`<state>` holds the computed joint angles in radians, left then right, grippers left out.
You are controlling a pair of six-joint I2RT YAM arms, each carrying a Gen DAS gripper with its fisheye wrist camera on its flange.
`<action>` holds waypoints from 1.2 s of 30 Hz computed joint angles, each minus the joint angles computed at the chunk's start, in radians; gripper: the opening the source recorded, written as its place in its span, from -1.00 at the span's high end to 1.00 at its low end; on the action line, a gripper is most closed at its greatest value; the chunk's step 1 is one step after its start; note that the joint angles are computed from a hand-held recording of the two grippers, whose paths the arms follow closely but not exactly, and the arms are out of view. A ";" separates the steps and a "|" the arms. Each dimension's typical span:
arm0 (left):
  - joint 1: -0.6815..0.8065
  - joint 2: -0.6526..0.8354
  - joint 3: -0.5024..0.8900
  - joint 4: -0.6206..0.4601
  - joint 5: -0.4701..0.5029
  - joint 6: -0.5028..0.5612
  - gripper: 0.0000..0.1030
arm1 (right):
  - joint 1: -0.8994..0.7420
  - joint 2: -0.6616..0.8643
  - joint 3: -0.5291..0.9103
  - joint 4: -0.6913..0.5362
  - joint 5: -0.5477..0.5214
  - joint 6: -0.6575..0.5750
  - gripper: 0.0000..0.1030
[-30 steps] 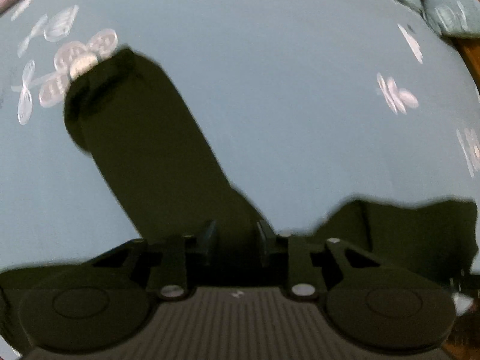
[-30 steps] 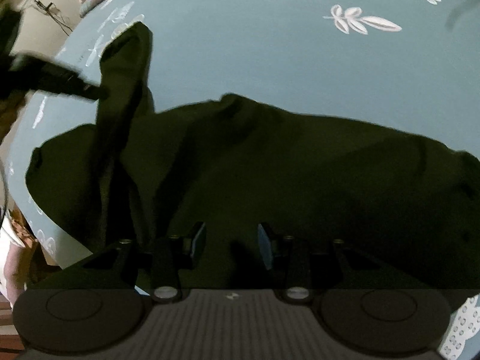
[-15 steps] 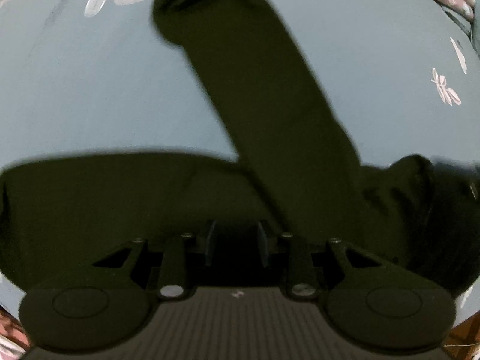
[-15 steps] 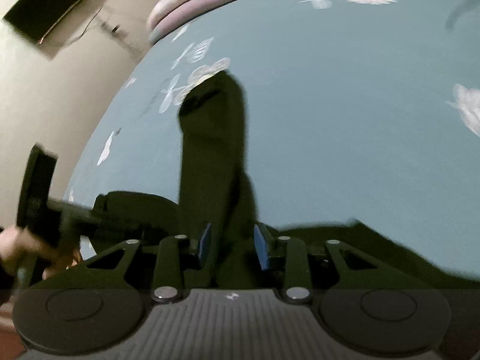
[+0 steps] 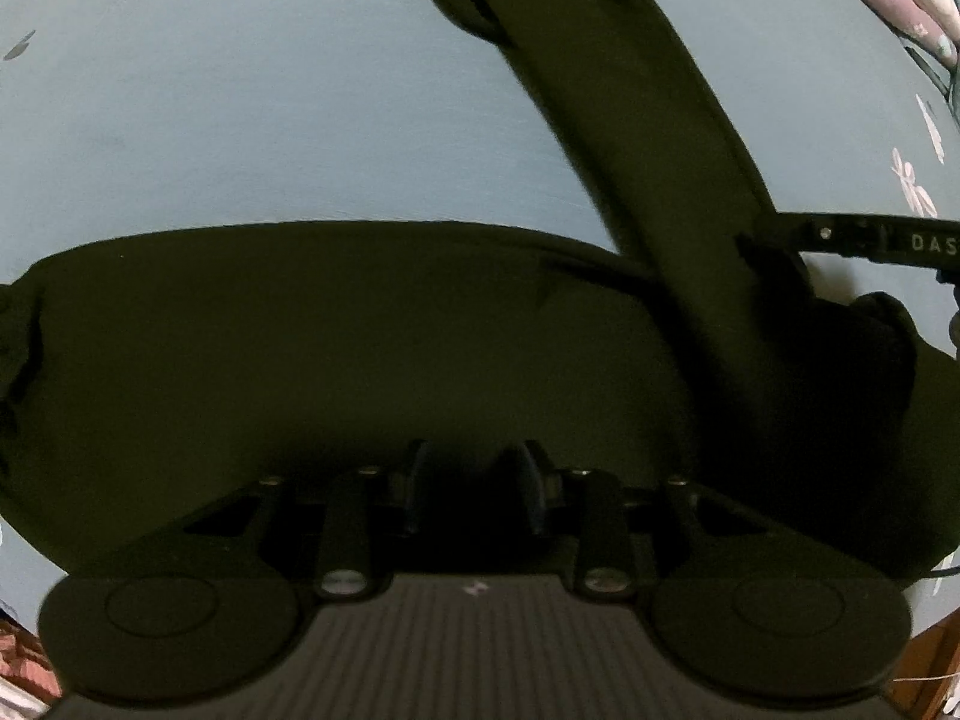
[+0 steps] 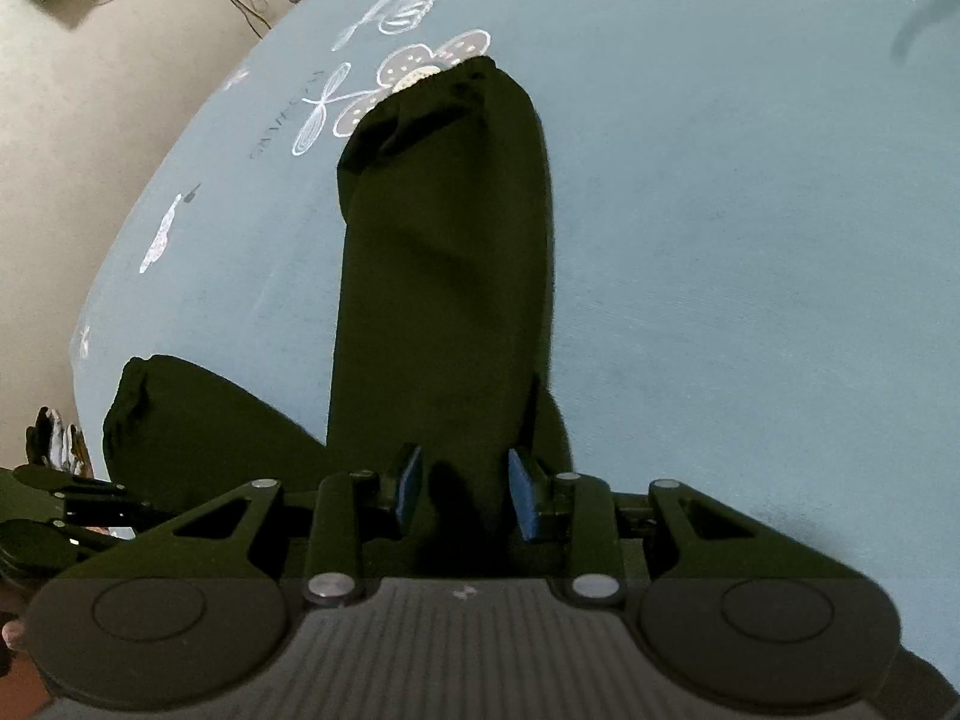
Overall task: Fold clothes
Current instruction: 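Press the pants leg flat with the right gripper while the left gripper smooths the waistband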
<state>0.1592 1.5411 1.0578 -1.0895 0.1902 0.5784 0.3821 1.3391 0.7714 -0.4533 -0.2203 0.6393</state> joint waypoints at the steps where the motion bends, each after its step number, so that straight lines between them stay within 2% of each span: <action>1: 0.009 0.012 0.009 -0.001 0.002 0.010 0.35 | -0.004 0.012 0.006 -0.001 -0.003 -0.001 0.27; 7: 0.030 0.077 0.059 0.000 0.009 0.032 0.34 | -0.041 0.043 -0.030 0.077 -0.077 0.089 0.29; 8: 0.031 0.083 0.063 -0.002 0.012 0.036 0.33 | -0.043 0.040 -0.040 0.094 -0.084 0.106 0.34; 10: 0.034 0.088 0.067 -0.001 0.015 0.042 0.33 | -0.038 0.032 -0.051 0.111 -0.080 0.131 0.71; 15: 0.049 0.103 0.094 -0.004 0.014 0.049 0.31 | 0.030 -0.033 -0.012 0.042 0.013 0.142 0.77; 18: 0.067 0.112 0.117 -0.004 0.016 0.048 0.30 | 0.073 -0.057 0.010 0.057 0.012 0.184 0.90; 24: 0.124 0.130 0.184 -0.002 0.016 0.028 0.29 | 0.188 -0.024 0.094 0.098 0.000 0.219 0.93; 28: 0.183 0.148 0.245 -0.004 0.014 0.020 0.26 | 0.277 0.066 0.169 0.129 -0.002 0.209 0.93; 34: 0.276 0.201 0.358 -0.067 0.047 -0.023 0.23 | 0.431 0.216 0.308 0.084 0.037 0.120 0.92; 36: 0.294 0.218 0.358 -0.080 0.067 -0.022 0.23 | 0.477 0.270 0.339 0.067 0.042 0.085 0.92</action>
